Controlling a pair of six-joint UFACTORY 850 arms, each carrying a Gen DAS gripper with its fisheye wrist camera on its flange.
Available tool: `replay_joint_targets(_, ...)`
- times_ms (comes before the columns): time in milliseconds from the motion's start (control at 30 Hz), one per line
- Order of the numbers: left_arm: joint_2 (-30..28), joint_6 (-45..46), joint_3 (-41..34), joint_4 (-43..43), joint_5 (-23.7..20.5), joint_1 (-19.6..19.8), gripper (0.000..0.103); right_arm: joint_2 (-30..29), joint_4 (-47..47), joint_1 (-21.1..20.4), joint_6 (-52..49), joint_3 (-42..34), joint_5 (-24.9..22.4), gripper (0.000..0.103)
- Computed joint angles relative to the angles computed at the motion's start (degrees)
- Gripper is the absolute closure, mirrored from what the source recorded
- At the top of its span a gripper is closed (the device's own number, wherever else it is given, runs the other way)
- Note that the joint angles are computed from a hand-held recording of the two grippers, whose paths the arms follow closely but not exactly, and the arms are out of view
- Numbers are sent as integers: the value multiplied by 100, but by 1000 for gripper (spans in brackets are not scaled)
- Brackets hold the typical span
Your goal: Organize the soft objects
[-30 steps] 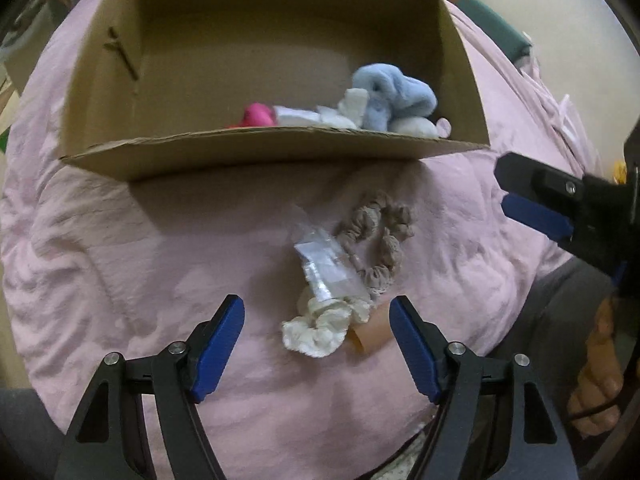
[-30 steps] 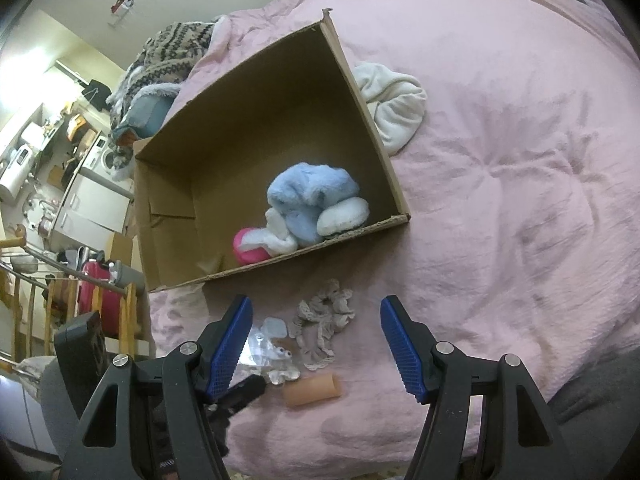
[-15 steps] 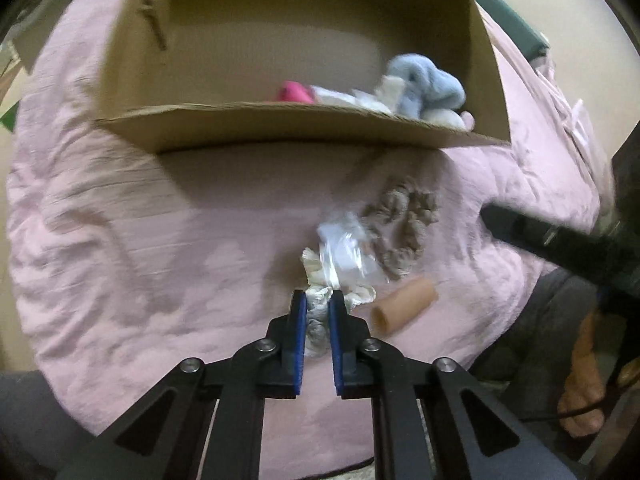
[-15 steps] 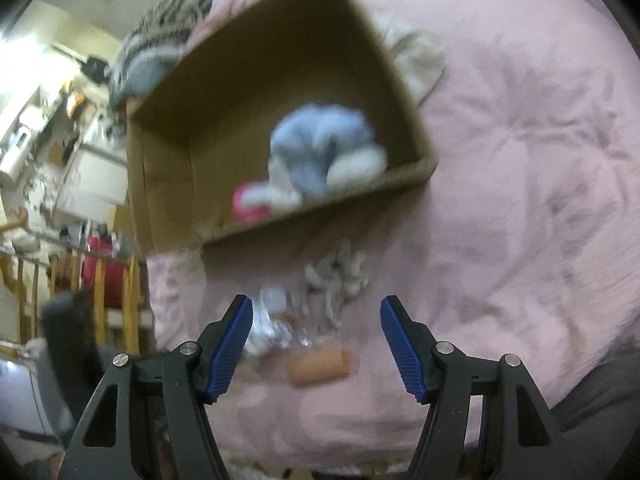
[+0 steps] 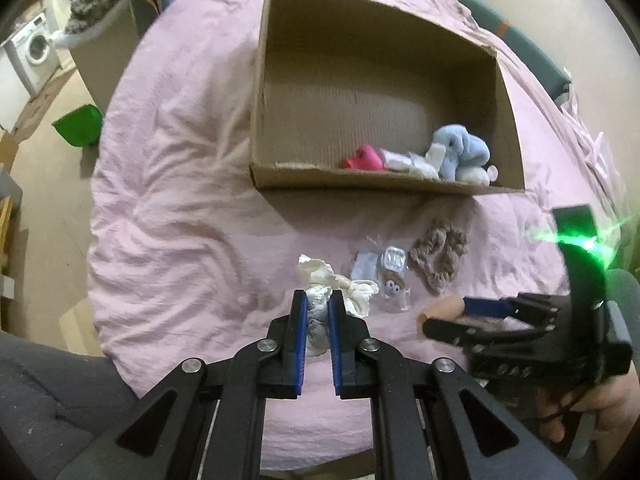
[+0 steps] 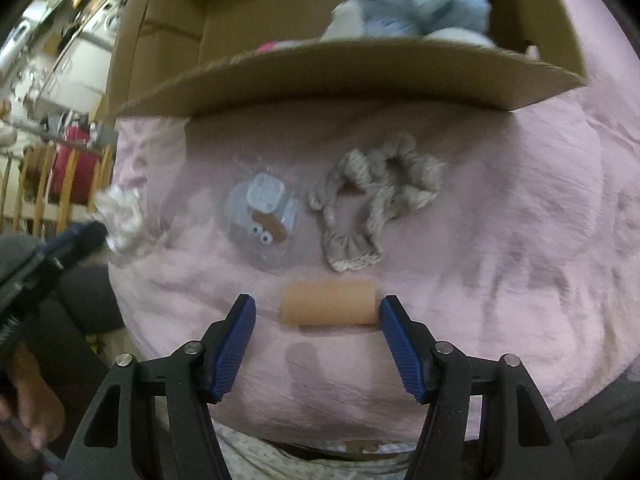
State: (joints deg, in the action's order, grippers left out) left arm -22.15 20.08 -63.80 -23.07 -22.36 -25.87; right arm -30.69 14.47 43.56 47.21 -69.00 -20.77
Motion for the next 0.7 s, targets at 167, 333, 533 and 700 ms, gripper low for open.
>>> replay_joint_targets(167,29,-152,20,5,358,-9,93,-288,-551,104,261,-370,-434,40)
replay_joint_targets(333,-51,-700,-63,441,504,-53,93,-380,-980,162,603,-490,-584,58)
replay_joint_targets(533,-90,-846,-75,641,544,-78,93,-230,-1327,235,846,-373,-480,92)
replay_joint_targets(700,-71,-882,-39,644,602,-74,93,-69,-1432,293,907,-301,-388,93)
